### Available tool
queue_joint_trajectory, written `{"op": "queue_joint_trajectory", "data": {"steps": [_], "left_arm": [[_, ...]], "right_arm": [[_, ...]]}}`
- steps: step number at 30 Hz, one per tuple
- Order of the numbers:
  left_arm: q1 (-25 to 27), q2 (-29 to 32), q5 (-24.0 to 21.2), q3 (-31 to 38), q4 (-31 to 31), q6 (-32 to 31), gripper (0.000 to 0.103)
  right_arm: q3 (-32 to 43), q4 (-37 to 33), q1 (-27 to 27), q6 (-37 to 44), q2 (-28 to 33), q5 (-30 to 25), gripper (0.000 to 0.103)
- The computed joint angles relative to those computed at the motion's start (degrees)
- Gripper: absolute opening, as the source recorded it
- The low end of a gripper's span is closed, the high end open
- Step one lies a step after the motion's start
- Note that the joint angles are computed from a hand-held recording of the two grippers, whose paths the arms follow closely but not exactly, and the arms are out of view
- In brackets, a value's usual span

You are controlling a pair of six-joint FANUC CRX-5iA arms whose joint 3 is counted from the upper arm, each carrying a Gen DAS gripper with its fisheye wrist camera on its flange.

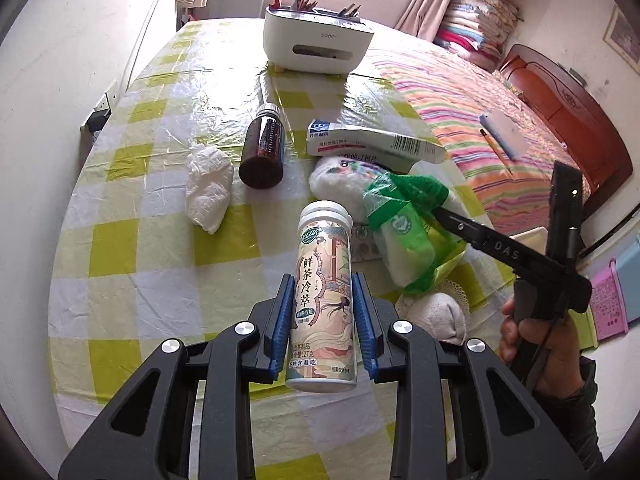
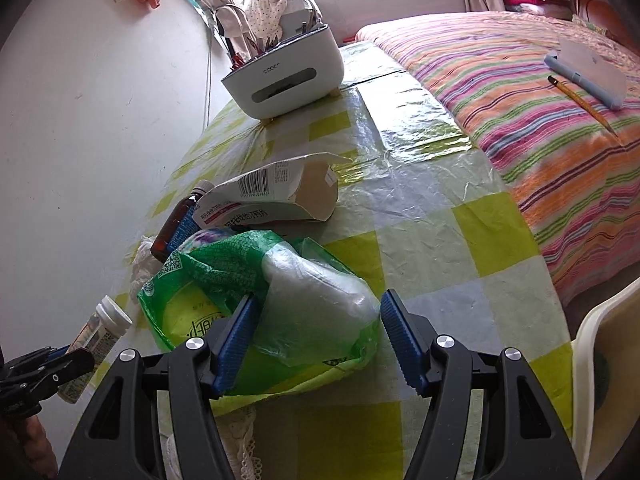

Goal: Collect trash
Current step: 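Close the right gripper on the green packet, then carry the green packet over the cream bin and open the right gripper while the left carries the bottle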

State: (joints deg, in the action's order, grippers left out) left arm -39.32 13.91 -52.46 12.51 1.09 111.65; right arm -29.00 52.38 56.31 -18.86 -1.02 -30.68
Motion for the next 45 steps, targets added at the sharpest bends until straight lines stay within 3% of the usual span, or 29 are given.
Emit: {"op": "queue_joint_trajectory", "data": {"steps": [5, 9, 17, 24, 45], "left_arm": [[-0.7, 0.3, 1.0, 0.7, 0.4, 0.2, 0.028], [-1.5, 0.4, 0.9, 1.2, -0.7, 0.9, 0.028], [-2.7, -0.2, 4.1, 1.3, -1.5, 1.9, 0.028], [-4.1, 0.8, 4.9, 3.3, -2.3, 2.0, 0.028], [-9.6, 6.8, 4.9, 10.8, -1.5, -0.4, 0.028]], "right_arm": [[-1.5, 2.4, 0.3, -1.3, -1.1, 1.7, 0.045], [-3.9, 8.6, 0.5, -6.7, -2.6, 2.0, 0.035], [-8.4, 21.9, 0.8, -18.3, -7.2, -0.8, 0.035], [-12.2, 25.8, 1.7, -23.7, -11.9, -5.0, 0.035], [-23.5, 22.9, 13.8, -27.5, -28.2, -27.9, 0.035]]}}
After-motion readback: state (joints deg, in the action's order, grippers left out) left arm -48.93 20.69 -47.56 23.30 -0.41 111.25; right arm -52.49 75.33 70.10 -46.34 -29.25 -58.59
